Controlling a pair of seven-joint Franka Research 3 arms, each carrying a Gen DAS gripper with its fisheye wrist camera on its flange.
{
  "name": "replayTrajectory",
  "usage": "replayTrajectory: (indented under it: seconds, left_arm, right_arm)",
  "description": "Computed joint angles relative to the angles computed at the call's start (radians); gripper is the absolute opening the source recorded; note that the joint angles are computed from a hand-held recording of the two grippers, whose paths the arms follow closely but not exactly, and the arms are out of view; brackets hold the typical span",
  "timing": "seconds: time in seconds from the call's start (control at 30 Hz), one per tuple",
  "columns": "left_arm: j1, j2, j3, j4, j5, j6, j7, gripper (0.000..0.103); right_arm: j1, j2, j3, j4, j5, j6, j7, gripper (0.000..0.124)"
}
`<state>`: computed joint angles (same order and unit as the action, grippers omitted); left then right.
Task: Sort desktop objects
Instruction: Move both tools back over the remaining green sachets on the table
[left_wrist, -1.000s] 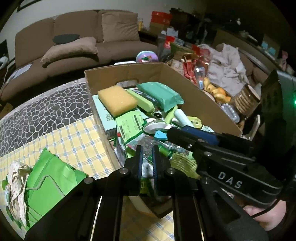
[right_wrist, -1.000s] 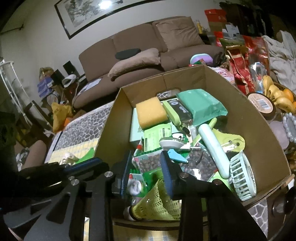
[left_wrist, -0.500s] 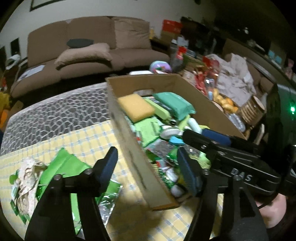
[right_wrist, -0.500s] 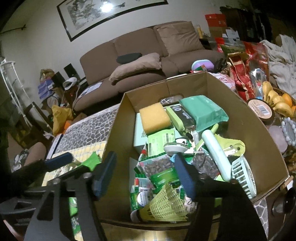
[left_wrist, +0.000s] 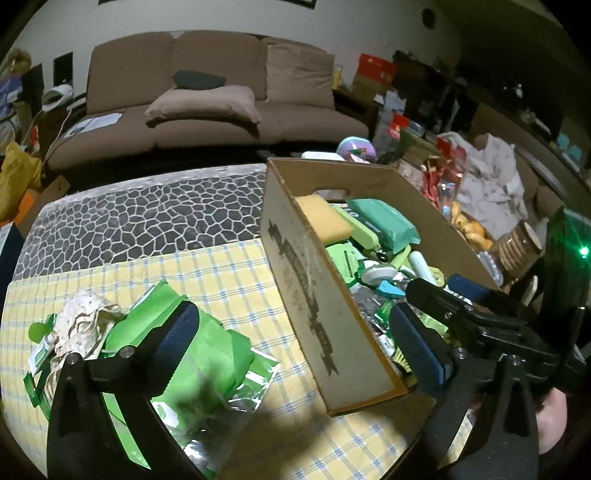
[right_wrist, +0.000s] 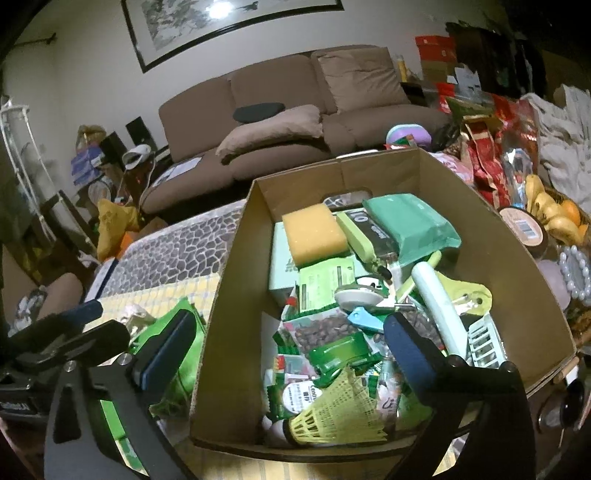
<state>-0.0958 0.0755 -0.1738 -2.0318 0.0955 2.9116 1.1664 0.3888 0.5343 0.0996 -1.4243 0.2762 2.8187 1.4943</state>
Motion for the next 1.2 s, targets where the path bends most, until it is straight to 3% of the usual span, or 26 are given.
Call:
replayTrajectory:
  seconds: [0.73,0.87,1.2]
  left_arm:
    - [0.069,-0.202,0.069,-0.225,0.093,0.017,-0.076,0.103]
    - [0.073,-0.246,0.098,-0.279,0.06,0.023,-0.044,0.103]
    - [0.153,-0.324,0.138,-0.399,0.101,0.0,-0.027,0.103]
  right_arm:
    - [0.121,0.081,-0.01,0.143,-0.104,-0.075,0.035,0.103]
    - [0.145,0.108,-0.011,0.189,-0.121,-0.1,0.037,0.103]
    - [0.188,0.177,0.0,0.296,-0.131,-0.165,0.027,0.103]
